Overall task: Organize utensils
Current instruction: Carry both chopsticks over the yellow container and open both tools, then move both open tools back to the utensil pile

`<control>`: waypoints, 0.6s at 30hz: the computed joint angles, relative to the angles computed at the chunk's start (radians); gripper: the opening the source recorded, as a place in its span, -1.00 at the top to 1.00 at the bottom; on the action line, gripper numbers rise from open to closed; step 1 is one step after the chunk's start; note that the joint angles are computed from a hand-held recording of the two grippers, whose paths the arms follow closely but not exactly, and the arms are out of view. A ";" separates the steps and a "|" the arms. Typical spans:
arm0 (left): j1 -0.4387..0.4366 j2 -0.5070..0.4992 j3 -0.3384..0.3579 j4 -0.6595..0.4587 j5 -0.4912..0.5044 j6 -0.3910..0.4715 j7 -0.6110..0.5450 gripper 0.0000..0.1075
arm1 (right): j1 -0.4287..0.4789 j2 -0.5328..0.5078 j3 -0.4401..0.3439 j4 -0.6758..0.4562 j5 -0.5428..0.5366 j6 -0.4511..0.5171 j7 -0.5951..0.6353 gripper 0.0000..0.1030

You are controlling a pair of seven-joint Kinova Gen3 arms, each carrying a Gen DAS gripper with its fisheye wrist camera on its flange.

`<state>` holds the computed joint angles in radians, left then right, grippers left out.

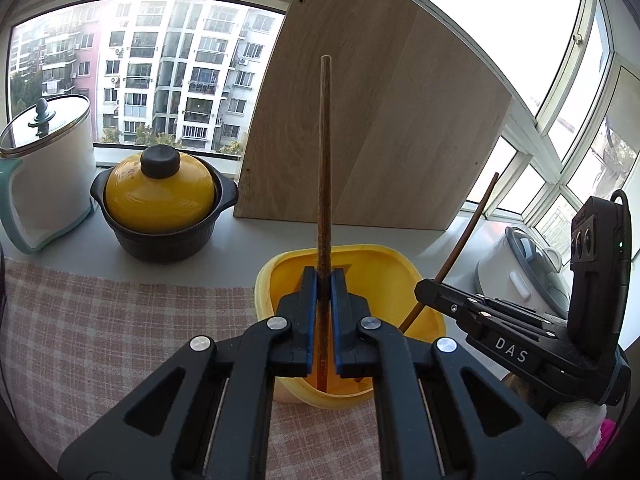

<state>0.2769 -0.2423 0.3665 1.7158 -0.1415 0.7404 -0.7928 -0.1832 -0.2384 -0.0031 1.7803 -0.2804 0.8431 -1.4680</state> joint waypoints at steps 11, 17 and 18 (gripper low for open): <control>0.003 -0.036 0.020 -0.011 0.003 0.056 0.005 0.67 | 0.009 -0.088 -0.041 0.028 0.095 0.007 -0.060 0.15; -0.008 -0.094 0.039 -0.004 0.013 0.087 -0.001 0.67 | 0.007 -0.152 -0.057 0.046 0.132 0.021 -0.091 -0.10; -0.011 -0.106 0.043 -0.003 0.016 0.093 -0.005 0.67 | 0.009 -0.167 -0.064 0.051 0.143 0.020 -0.096 -0.14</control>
